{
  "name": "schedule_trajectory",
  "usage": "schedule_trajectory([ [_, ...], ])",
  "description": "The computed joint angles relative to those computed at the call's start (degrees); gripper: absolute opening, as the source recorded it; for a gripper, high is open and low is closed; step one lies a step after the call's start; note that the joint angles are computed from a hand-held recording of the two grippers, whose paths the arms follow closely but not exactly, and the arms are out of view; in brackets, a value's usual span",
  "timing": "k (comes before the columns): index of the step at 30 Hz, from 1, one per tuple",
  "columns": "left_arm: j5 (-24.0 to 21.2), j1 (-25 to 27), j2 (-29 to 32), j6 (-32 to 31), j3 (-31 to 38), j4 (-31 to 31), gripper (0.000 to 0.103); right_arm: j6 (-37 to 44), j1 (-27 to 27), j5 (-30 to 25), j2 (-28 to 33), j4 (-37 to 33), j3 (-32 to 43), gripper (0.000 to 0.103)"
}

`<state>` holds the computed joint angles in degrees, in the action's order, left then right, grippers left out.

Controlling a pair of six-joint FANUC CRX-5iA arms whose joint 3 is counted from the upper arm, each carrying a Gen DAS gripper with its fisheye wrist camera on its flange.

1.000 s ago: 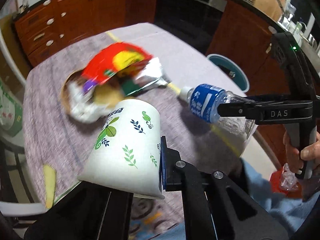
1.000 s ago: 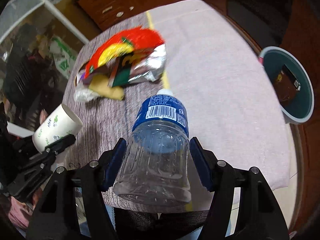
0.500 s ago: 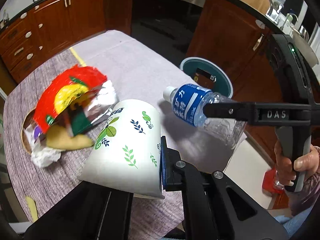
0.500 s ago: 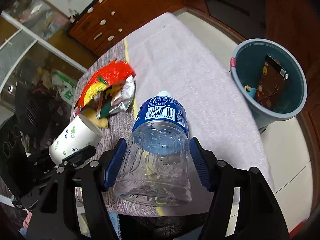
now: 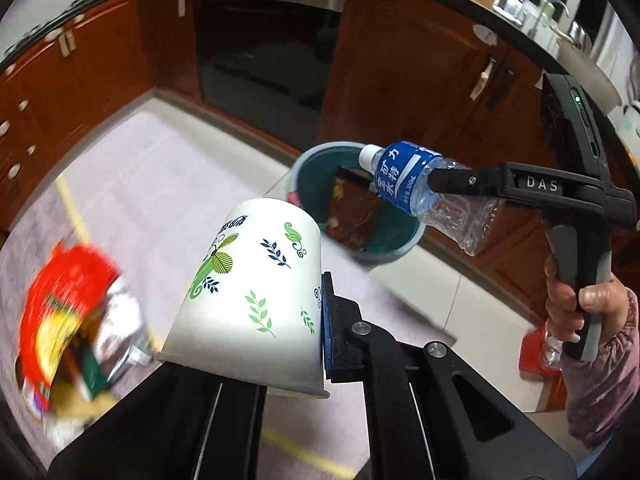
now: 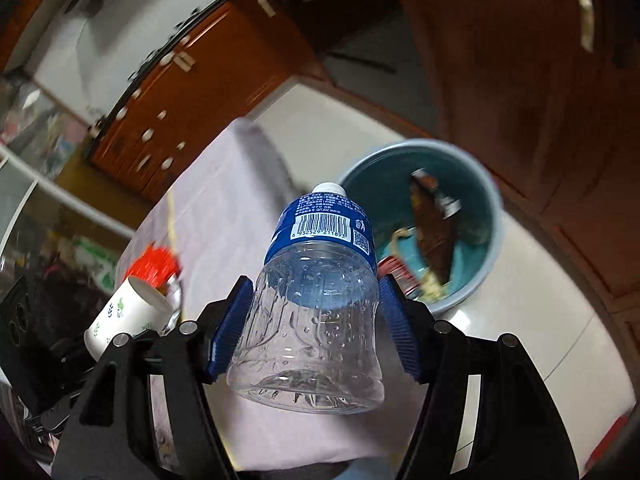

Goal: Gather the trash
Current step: 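Carry the paper cup and water bottle over the teal bin with both grippers, then open both grippers to drop the cup and bottle into the bin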

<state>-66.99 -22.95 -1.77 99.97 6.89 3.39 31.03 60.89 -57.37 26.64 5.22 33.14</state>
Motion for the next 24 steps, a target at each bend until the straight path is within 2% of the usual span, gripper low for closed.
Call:
schedule_trajectory([
  [9, 0.55, -1.01, 14.18, -4.76, 10.86, 5.23, 0.006, 1.11, -4.76, -0.81, 1.32, -1.47, 0.32, 0.062],
  [17, -1.43, -1.26, 24.45, -6.39, 17.9, 8.96, 0.009, 1.13, -6.73, -1.48, 2.14, -3.79, -0.48, 0.062],
  [18, -2.27, -1.34, 25.57, -6.22, 19.11, 8.66, 0.021, 1.11, -6.91, -1.59, 2.32, -3.98, -0.39, 0.062],
  [19, -2.94, -1.6, 26.32, -5.74, 20.2, 7.7, 0.043, 1.17, -7.06, -1.73, 2.44, -4.18, -0.37, 0.062],
  [20, -2.85, -1.95, 26.59, -5.26, 20.8, 6.43, 0.049, 1.25, -7.23, -1.95, 2.69, -4.36, -0.09, 0.062],
  [24, -2.59, -2.11, 27.53, -4.97, 21.74, 5.48, 0.05, 1.39, -7.66, -2.18, 3.09, -4.76, 0.09, 0.062],
])
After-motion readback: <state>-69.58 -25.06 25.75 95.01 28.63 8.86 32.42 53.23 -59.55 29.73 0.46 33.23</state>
